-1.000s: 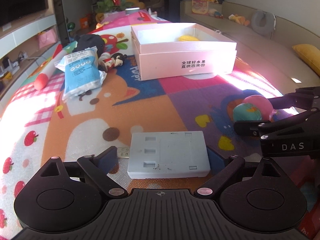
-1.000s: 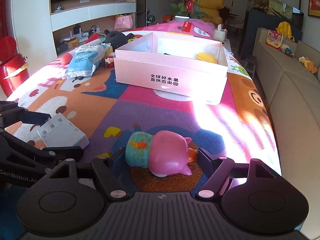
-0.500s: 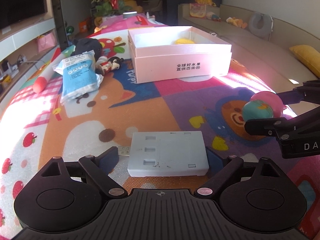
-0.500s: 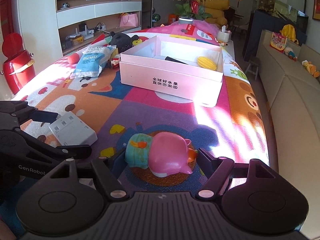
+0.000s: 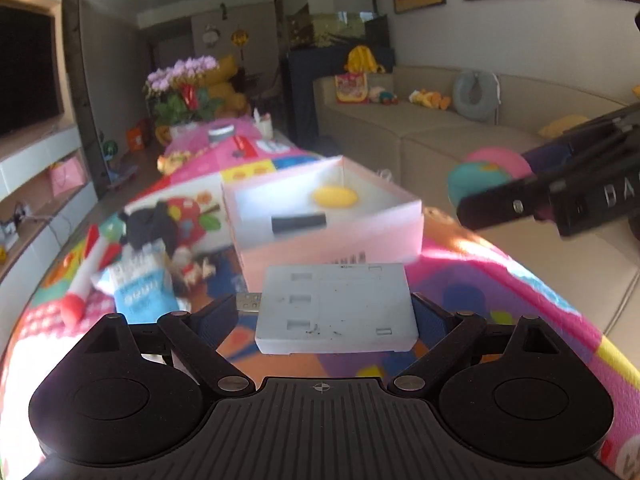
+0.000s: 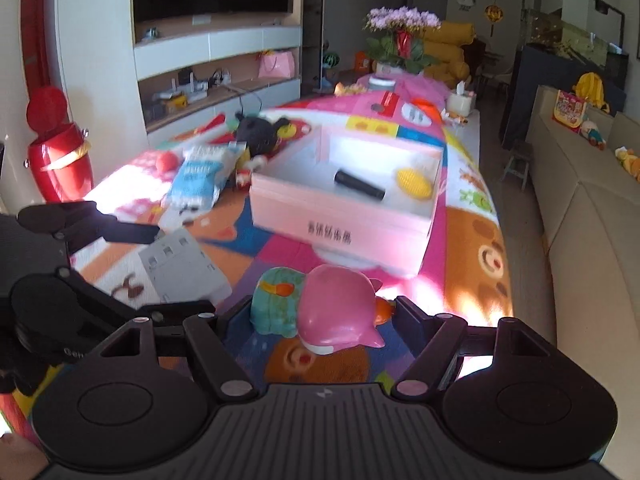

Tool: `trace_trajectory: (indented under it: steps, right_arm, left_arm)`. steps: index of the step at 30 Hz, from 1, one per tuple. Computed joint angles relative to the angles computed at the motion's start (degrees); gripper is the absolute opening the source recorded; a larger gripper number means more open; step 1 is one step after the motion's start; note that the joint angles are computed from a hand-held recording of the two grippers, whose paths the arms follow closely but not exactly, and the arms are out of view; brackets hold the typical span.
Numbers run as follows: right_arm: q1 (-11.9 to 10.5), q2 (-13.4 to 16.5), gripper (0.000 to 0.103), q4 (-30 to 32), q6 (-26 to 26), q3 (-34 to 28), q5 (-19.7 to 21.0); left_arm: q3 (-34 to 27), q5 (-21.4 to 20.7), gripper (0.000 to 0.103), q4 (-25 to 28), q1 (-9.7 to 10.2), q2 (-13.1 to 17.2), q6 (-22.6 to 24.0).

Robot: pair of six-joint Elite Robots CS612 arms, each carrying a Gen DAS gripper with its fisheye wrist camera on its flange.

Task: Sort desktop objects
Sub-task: 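Raise the battery box with the left gripper while the right gripper regrasps and lifts the pig toy, then release the battery box and pig toy into the pink box with both grippers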

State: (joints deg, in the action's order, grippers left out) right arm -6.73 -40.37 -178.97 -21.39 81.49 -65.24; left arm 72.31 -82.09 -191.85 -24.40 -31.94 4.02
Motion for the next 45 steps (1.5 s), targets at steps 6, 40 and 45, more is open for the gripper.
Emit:
trace_trajectory:
  steps: [6,40,45]
  right_arm:
    - [-0.16,4.52,0.089,-4.64,13.10,-14.05,3.24]
    - [3.53,5.17,0.091,-6.10,-0.80,-3.67,-5.15]
    - [3.48,5.13,0.091,-6.64,0.02,-3.35,-4.34]
  left_arm:
    - [-17.01,5.53,0.100,-5.47,-0.23,8.71,0.67]
    - [-18.73,17.48,0.035,24.44,8.61,9.76,-17.43]
    - [-7.62,12.31,0.033,14.31,6.77,4.72,-13.21]
